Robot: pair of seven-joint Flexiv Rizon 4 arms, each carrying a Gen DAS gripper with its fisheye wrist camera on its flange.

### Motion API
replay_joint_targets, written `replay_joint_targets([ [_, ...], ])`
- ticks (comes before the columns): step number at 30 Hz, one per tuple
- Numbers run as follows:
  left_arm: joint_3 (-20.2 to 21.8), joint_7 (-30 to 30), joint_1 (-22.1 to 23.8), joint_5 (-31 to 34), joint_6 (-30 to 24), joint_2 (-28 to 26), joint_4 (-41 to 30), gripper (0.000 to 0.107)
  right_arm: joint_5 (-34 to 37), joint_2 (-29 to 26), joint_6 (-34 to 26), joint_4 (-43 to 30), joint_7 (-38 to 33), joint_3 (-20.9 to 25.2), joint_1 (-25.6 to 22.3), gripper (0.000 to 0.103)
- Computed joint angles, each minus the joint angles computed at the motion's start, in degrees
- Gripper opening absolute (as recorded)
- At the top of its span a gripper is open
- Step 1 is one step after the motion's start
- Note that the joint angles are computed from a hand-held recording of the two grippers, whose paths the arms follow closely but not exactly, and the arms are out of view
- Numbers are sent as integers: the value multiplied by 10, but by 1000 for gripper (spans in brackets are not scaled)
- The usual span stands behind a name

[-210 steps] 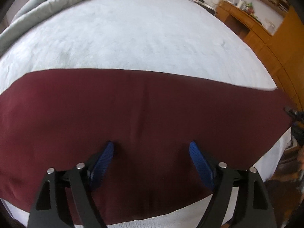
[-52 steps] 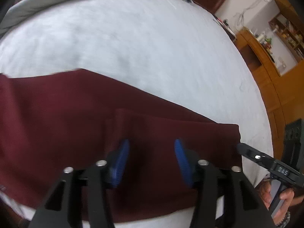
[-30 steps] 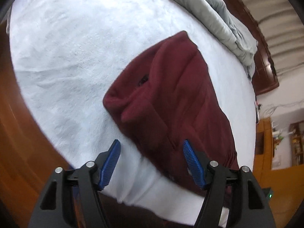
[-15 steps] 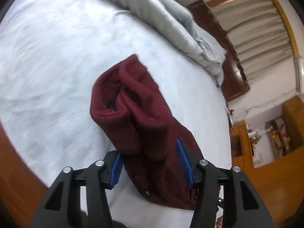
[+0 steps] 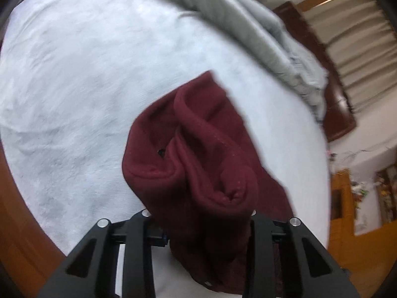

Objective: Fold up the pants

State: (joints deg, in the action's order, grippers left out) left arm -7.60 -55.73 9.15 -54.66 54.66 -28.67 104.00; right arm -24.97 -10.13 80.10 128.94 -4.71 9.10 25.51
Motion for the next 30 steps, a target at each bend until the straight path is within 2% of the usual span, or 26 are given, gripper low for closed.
replay_joint_targets([
  [3,-4,-5,4,-15,3,-4,3,31,-5,0,3,1,0,-2,1,71],
  [6,-15,28,4,-56,15,18,21,29,-26,7,18,10,20,-14,6,71],
  [9,-21,77,-9,-91,30,41,31,29,-128,31,73,41,109,-62,19,73],
  [10,-22,90,-17,-101,34,49,31,29,-153,42,72,47,132,-66,15,74],
  [13,-27,132,-40,-133,44,66,30,29,-199,72,61,64,168,-57,-7,75],
  [17,-28,194,-88,-141,75,90,33,29,-254,103,59,84,211,-36,-44,75],
  [21,-29,255,-127,-142,91,119,53,29,-281,112,58,92,226,-11,-79,75],
  [23,-27,279,-145,-140,92,132,65,29,-316,110,71,95,255,-3,-101,75],
  [26,-24,292,-170,-127,83,147,81,29,-394,108,103,101,319,-6,-135,75],
  [30,-20,279,-193,-98,62,154,95,29,-509,107,133,96,406,-14,-171,75],
])
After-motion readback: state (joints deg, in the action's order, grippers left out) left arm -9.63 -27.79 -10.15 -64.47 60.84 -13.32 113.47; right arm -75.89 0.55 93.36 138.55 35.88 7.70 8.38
